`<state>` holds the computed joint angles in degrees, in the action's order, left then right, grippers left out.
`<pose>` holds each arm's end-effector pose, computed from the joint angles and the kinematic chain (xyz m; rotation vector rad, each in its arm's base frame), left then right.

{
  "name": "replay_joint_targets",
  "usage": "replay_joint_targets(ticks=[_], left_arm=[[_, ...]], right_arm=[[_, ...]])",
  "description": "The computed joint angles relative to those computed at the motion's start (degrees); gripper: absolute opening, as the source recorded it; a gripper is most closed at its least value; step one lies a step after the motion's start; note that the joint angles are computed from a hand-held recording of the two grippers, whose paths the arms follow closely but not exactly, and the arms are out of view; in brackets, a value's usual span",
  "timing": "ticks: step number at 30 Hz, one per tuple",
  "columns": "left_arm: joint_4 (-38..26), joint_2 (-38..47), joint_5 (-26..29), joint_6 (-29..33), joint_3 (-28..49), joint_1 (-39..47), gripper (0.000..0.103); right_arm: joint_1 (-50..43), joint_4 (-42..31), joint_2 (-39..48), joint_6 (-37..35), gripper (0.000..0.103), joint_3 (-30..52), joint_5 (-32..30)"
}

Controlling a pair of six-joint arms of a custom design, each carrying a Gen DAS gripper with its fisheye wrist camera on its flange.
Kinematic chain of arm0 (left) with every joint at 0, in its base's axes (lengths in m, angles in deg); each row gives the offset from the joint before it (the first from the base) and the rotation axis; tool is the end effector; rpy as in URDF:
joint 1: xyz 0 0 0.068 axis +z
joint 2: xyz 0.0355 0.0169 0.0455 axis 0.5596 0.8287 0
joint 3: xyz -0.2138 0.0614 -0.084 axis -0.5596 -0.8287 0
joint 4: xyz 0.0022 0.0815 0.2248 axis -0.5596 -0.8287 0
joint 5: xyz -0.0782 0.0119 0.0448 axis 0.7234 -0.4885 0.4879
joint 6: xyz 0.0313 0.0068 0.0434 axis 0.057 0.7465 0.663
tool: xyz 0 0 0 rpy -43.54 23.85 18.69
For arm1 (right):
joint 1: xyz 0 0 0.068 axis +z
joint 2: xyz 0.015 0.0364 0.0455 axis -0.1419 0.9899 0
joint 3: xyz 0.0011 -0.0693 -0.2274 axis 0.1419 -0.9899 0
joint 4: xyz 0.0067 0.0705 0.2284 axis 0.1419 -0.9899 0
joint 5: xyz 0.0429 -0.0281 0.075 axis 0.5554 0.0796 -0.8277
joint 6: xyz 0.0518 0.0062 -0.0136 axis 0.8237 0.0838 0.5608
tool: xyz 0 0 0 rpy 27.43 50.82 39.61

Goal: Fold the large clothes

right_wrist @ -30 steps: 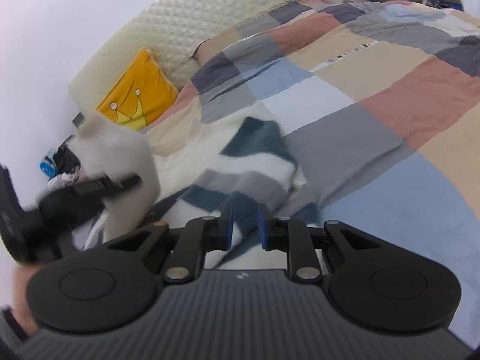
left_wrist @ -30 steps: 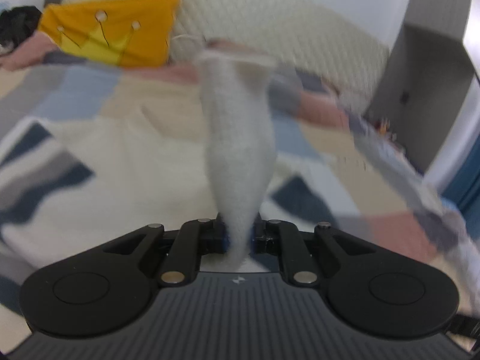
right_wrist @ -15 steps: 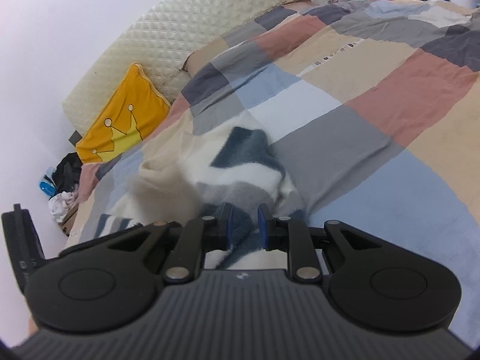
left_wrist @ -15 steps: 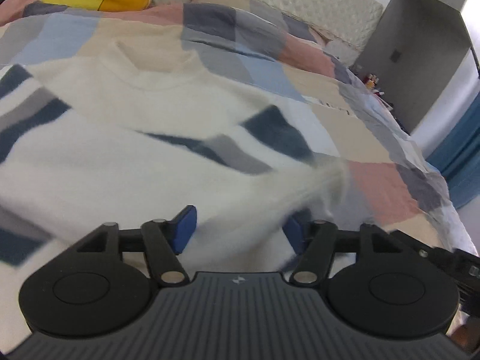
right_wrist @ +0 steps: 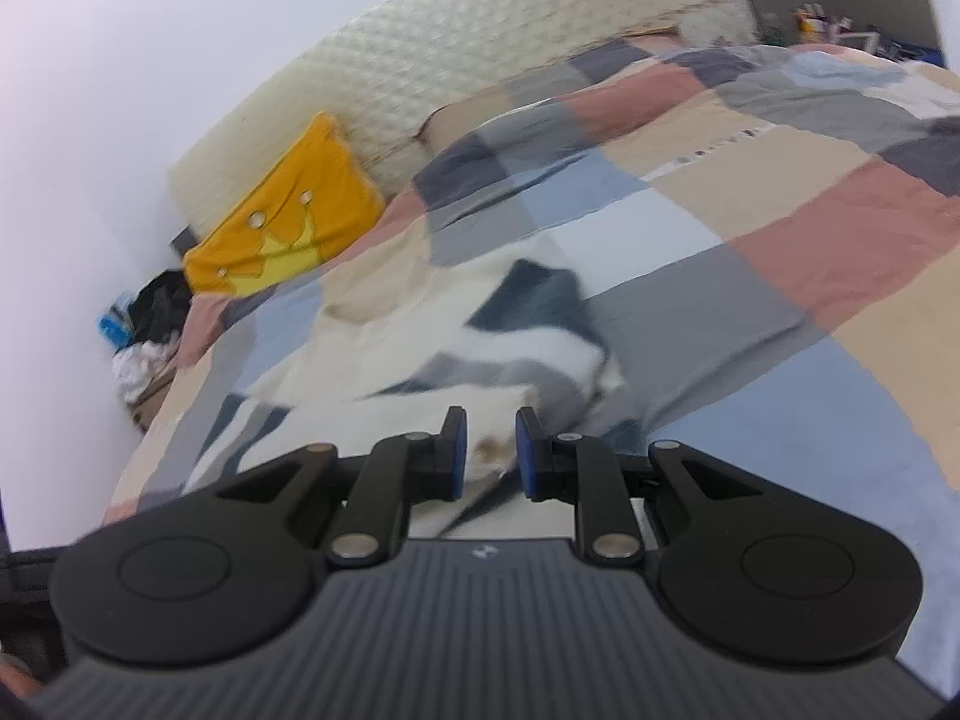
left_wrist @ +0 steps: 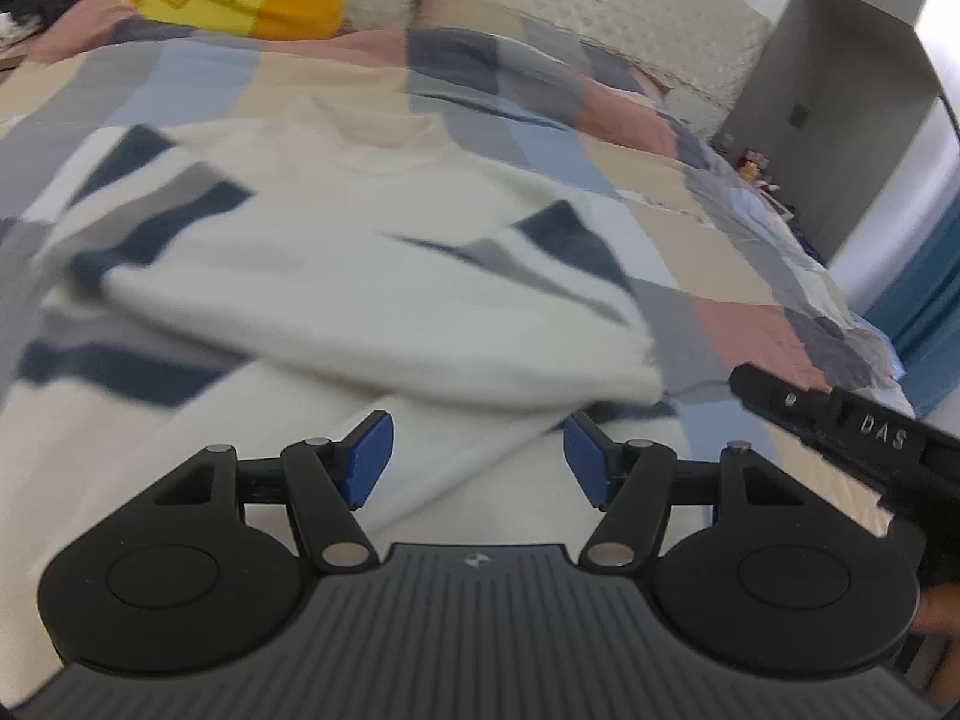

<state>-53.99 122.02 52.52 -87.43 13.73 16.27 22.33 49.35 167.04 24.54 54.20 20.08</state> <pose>0.3478 -0.1192 0.2341 0.1829 2.3533 -0.5177 0.2435 0.1280 0.1806 0.4703 2.0131 0.4067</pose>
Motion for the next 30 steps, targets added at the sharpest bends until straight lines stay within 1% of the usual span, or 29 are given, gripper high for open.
replay_joint_targets(ticks=[3, 7, 10, 13, 15, 18, 23, 26, 30], left_arm=[[0.62, -6.47, -3.14, 1.45, -6.63, 0.58, 0.069], [0.97, -13.48, -10.40, 3.88, -13.57, -0.74, 0.069], [4.03, -17.99, -12.29, 4.54, -19.74, -0.99, 0.069], [7.14, -20.09, -13.55, 4.92, -24.00, -0.88, 0.069], [8.73, -20.88, -13.69, 4.94, -26.03, -0.37, 0.069], [10.10, -21.30, -12.33, 4.53, -27.81, 1.34, 0.069], [10.46, -21.59, -10.96, 5.30, -28.33, 3.46, 0.069], [10.68, -22.33, -11.28, 6.14, -28.74, 4.03, 0.069], [11.01, -22.60, -9.14, 5.51, -28.90, 6.01, 0.069]], right_arm=[[1.46, -0.37, 0.12, -1.89, 0.022, 0.64, 0.03], [3.62, -0.38, -0.02, -4.29, 0.022, 0.93, 0.55], [5.79, -1.67, 0.89, -6.76, 0.022, 2.19, 2.60], [6.69, -1.37, 1.57, -8.38, 0.022, 2.79, 2.46], [6.96, -1.29, 2.44, -8.70, 0.022, 3.53, 2.77], [7.06, -1.74, 5.35, -8.48, 0.022, 5.84, 2.75], [6.70, -2.16, 11.17, -8.70, 0.022, 10.52, 3.60], [6.07, -1.70, 14.40, -9.12, 0.022, 13.28, 5.21], [5.07, -0.34, 18.06, -11.07, 0.022, 16.12, 6.19]])
